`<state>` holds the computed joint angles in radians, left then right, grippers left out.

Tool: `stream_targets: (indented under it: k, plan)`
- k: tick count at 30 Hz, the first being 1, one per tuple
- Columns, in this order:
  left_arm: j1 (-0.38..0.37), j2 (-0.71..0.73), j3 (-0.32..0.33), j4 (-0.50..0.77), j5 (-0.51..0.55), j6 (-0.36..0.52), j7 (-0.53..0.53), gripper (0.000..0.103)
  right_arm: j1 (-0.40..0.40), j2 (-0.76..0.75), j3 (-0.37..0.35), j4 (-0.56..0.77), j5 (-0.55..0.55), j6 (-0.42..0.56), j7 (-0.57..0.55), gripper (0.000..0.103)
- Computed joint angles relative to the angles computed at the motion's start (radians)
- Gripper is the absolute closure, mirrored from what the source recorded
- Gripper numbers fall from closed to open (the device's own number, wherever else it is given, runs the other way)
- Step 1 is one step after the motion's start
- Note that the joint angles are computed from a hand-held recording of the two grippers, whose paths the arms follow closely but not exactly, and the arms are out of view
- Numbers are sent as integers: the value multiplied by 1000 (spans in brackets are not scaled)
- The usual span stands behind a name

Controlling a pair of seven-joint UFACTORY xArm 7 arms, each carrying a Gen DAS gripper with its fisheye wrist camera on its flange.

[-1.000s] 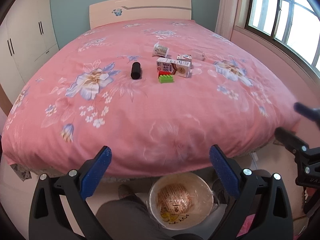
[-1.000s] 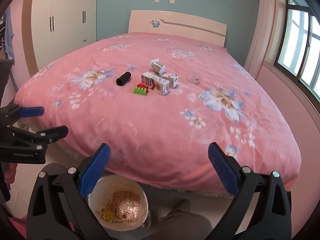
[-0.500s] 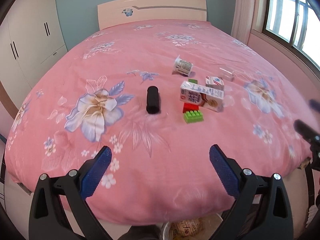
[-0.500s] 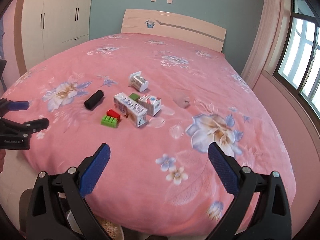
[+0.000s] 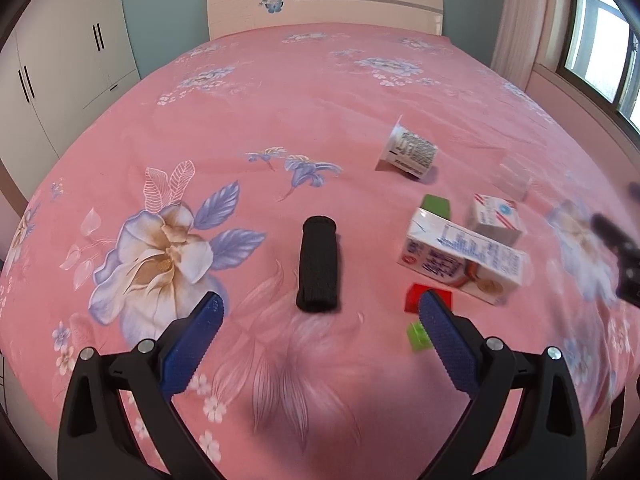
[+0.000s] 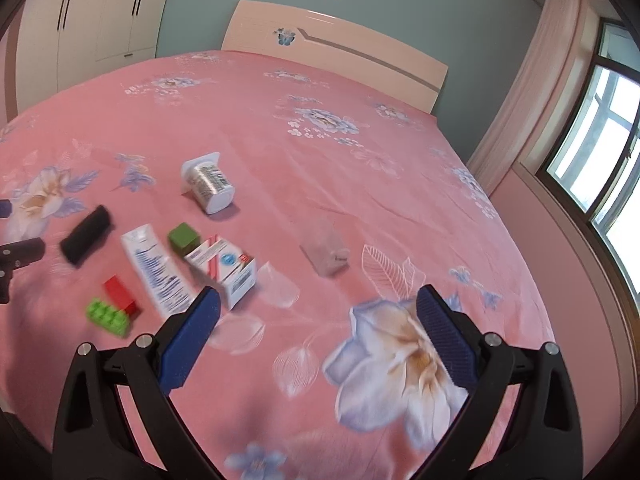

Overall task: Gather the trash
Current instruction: 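Grasp the black cylinder with the left tool while the right tool grasps the clear cup, then carry the black cylinder and clear cup over the white trash bin with both tools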

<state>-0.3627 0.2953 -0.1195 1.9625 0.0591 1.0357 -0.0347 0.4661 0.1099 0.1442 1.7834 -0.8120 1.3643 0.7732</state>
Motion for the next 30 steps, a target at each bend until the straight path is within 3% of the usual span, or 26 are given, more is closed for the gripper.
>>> stream_targets:
  k: [4, 12, 14, 15, 16, 20, 23, 26, 30]
  plan:
    - [-28, 136, 15, 156, 37, 58, -14, 4, -52, 87, -49, 43, 26, -60, -75, 7]
    - [-62, 357, 51, 416, 39, 186, -1, 5, -194, 227, -114, 103, 336, -224, -294, 7]
    - [-72, 402, 60, 476, 42, 220, 7, 16, -220, 253, -120, 116, 410, -248, -333, 23]
    - [-74, 416, 63, 497, 40, 232, 9, 21, -232, 278, -123, 138, 442, -244, -359, 38]
    - [-74, 427, 65, 511, 35, 238, 8, 21, -236, 286, -127, 146, 458, -242, -376, 47]
    - [-79, 406, 66, 460, 29, 193, 8, 31, -242, 304, -137, 139, 499, -271, -425, 51]
    - [-76, 410, 56, 467, 17, 193, 33, 46, -238, 312, -143, 147, 512, -274, -431, 53]
    - [-75, 397, 50, 450, 6, 186, 54, 68, -236, 286, -140, 117, 530, -282, -431, 53]
    - [-66, 373, 47, 419, -7, 181, 64, 69, -212, 244, -138, 78, 510, -275, -404, 53]
